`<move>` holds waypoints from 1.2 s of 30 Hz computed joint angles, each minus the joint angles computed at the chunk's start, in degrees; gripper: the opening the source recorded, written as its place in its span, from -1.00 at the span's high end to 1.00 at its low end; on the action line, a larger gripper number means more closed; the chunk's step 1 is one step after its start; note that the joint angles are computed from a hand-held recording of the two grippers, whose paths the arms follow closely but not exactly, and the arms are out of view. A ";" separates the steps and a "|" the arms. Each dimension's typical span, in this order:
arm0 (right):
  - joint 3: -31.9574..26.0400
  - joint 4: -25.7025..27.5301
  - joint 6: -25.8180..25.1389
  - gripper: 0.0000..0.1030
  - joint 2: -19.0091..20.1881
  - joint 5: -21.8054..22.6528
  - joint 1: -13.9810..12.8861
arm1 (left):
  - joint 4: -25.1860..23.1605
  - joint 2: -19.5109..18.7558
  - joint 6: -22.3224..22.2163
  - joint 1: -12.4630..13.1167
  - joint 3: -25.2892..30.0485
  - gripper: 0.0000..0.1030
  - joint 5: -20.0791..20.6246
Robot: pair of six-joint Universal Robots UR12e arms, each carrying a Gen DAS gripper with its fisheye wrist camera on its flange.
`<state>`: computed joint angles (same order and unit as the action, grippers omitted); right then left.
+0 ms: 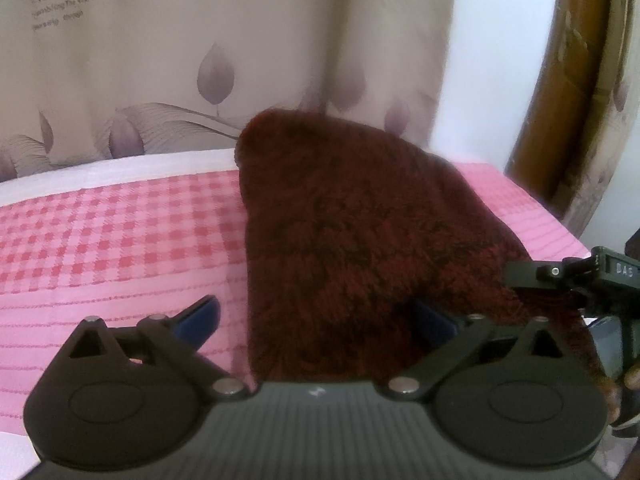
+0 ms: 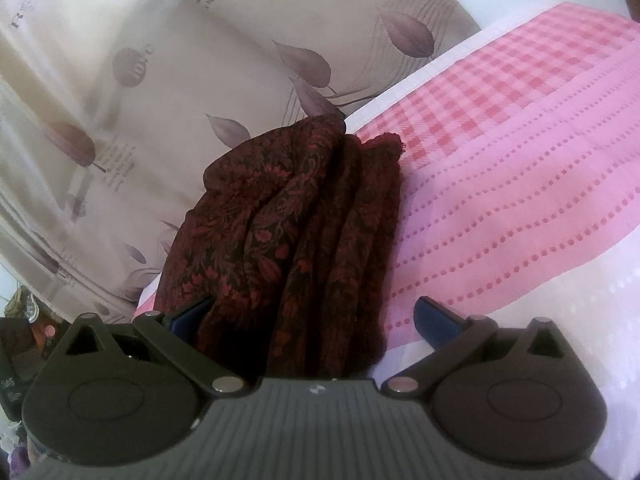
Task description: Fold small clothes
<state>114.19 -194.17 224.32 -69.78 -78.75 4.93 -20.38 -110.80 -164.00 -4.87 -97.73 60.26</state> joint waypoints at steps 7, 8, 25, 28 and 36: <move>-0.41 -1.20 -2.62 -1.00 1.00 3.92 -1.26 | -9.14 -2.53 3.87 2.22 3.40 -1.00 -11.33; -0.48 -1.34 -2.92 -1.00 1.14 4.69 -1.52 | -12.24 -3.21 4.82 2.68 4.44 -1.00 -14.00; -4.41 -0.49 -7.49 -1.00 4.39 18.49 -4.74 | -43.37 -12.15 13.51 5.37 16.35 -1.00 -34.39; -4.74 -0.22 -6.60 -1.00 4.49 20.57 -5.39 | -47.19 -11.99 15.51 6.00 16.50 -1.00 -35.98; -4.49 -7.03 8.20 -1.00 5.95 29.12 -8.80 | -52.10 -13.25 15.56 6.97 18.17 -1.00 -39.62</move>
